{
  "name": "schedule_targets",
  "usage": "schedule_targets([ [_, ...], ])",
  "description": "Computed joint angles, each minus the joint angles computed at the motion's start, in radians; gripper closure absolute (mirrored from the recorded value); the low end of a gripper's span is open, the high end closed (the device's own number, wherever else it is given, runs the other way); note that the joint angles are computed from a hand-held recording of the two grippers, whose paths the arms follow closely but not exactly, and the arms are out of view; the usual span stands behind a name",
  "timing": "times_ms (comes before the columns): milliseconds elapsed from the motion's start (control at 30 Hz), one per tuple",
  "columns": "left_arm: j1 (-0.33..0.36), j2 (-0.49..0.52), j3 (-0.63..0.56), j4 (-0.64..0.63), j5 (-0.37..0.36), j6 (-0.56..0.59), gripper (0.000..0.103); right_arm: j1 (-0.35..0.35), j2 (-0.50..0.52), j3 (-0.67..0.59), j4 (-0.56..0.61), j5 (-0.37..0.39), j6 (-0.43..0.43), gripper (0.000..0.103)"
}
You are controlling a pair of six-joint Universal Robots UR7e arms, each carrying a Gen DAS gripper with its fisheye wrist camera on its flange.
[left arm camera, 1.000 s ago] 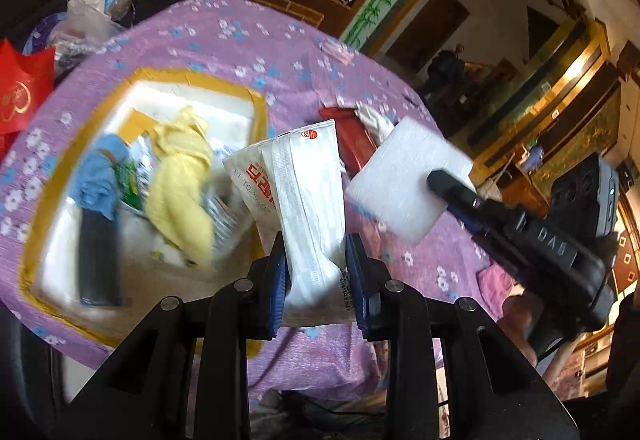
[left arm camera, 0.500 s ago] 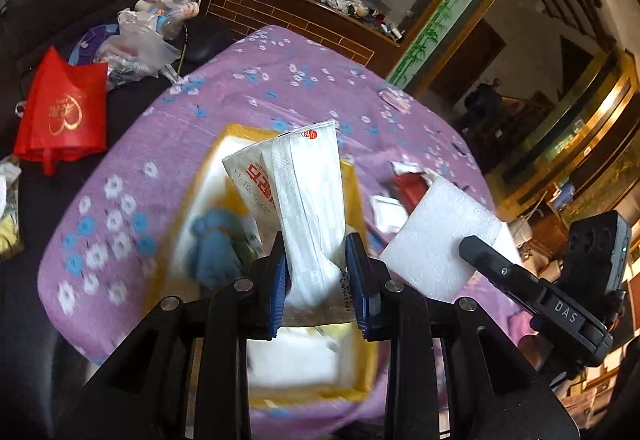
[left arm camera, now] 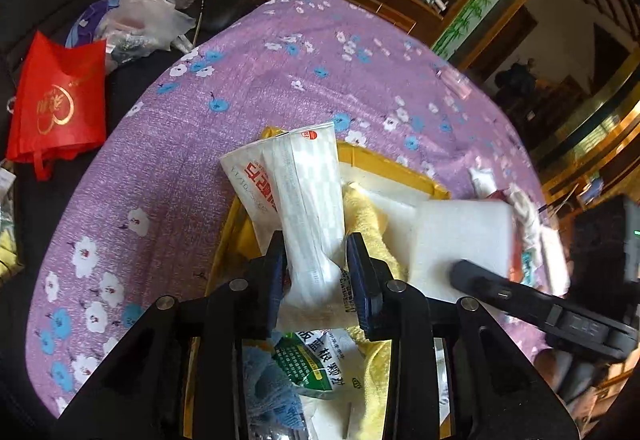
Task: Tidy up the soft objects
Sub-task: 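Open both tools over the tray to drop items and withdraw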
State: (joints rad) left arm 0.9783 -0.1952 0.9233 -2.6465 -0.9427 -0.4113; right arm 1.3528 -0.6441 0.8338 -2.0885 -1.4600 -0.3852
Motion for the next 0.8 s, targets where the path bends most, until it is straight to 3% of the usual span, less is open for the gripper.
schedule_targets([
  [100, -0.002, -0.026, 0.053, -0.047, -0.027, -0.014, 0.053, -0.002, 0.026, -0.046, 0.044, -0.015, 0.022, 0.085],
  [167, -0.009, -0.034, 0.072, -0.067, -0.021, -0.017, 0.047, -0.003, 0.017, -0.042, 0.061, -0.026, 0.029, 0.057],
  [267, -0.025, -0.055, 0.127, -0.121, -0.024, -0.008, 0.044, -0.010, -0.064, 0.087, -0.027, -0.002, -0.023, 0.047],
  [367, -0.047, -0.072, 0.174, -0.142, -0.018, 0.012, 0.044, -0.012, -0.126, 0.184, -0.093, 0.012, -0.087, 0.046],
  [533, -0.089, -0.097, 0.246, -0.122, 0.029, -0.008, 0.044, 0.009, -0.228, 0.348, -0.228, -0.088, -0.251, 0.046],
  [633, -0.113, -0.110, 0.294, -0.158, 0.049, -0.020, 0.044, -0.018, -0.332, 0.498, -0.337, -0.044, -0.341, 0.046],
  [700, -0.133, -0.120, 0.336, -0.248, 0.050, -0.010, 0.044, -0.048, -0.382, 0.559, -0.384, -0.001, -0.337, 0.046],
  [800, -0.173, -0.116, 0.356, -0.331, 0.068, 0.031, 0.044, -0.089, -0.418, 0.609, -0.472, -0.009, -0.320, 0.046],
])
